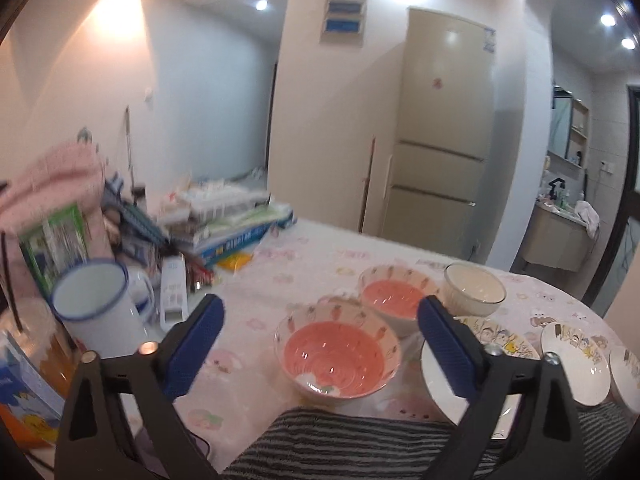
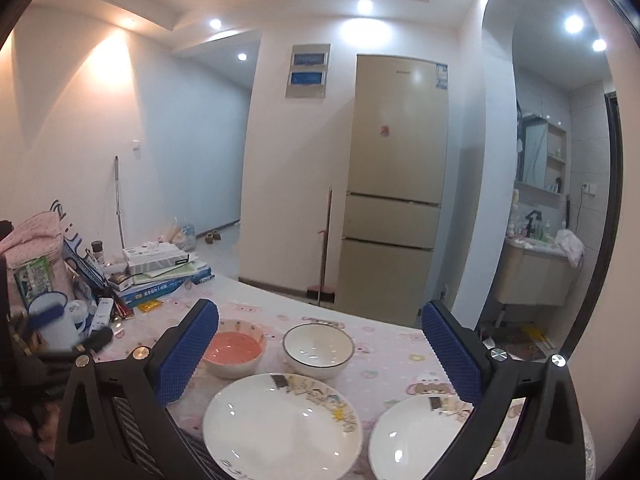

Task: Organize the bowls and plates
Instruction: 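Move both grippers toward the pink strawberry bowl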

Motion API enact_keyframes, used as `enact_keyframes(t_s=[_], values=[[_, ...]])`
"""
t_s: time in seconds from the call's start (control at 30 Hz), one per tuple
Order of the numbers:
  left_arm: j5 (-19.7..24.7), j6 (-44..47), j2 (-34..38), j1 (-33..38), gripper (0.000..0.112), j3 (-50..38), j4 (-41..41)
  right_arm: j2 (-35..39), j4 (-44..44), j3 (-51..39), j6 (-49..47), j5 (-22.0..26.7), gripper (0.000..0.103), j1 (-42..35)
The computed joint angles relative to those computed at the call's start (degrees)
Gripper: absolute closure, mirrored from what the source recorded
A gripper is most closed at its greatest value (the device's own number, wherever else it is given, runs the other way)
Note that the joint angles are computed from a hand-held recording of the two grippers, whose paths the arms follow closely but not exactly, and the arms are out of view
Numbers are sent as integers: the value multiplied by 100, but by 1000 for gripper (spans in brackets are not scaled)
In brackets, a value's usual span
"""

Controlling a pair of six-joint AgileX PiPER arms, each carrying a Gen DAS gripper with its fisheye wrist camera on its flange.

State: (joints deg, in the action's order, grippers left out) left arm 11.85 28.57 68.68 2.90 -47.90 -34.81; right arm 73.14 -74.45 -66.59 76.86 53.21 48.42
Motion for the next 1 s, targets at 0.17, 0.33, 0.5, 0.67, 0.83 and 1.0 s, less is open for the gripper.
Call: enact_keyframes(t_s=[0.17, 0.33, 0.5, 0.67, 0.83, 1.0], values=[[684, -651, 791, 406, 21, -686, 162, 1212, 1399, -1748, -1180, -401, 0, -483], [2181, -789, 1682, 885, 25, -1774, -13, 2598, 3410, -3582, -2425, -232, 1, -979], [1991, -864, 1988, 1021, 25, -1657, -218, 3746, 4363, -4489, -3092, 66, 12, -1176], [2312, -418, 2363, 1005, 29, -1717, -490, 4194, 5978, -4505, -4346, -182, 15, -1519], [2235, -403, 2340, 891, 32, -1644, -353, 4762, 6968, -4957, -4882, 115, 28, -1795], [2591, -635, 2677, 943, 65, -1871, -214, 5108, 7845, -5117, -5288, 218, 43, -2029]])
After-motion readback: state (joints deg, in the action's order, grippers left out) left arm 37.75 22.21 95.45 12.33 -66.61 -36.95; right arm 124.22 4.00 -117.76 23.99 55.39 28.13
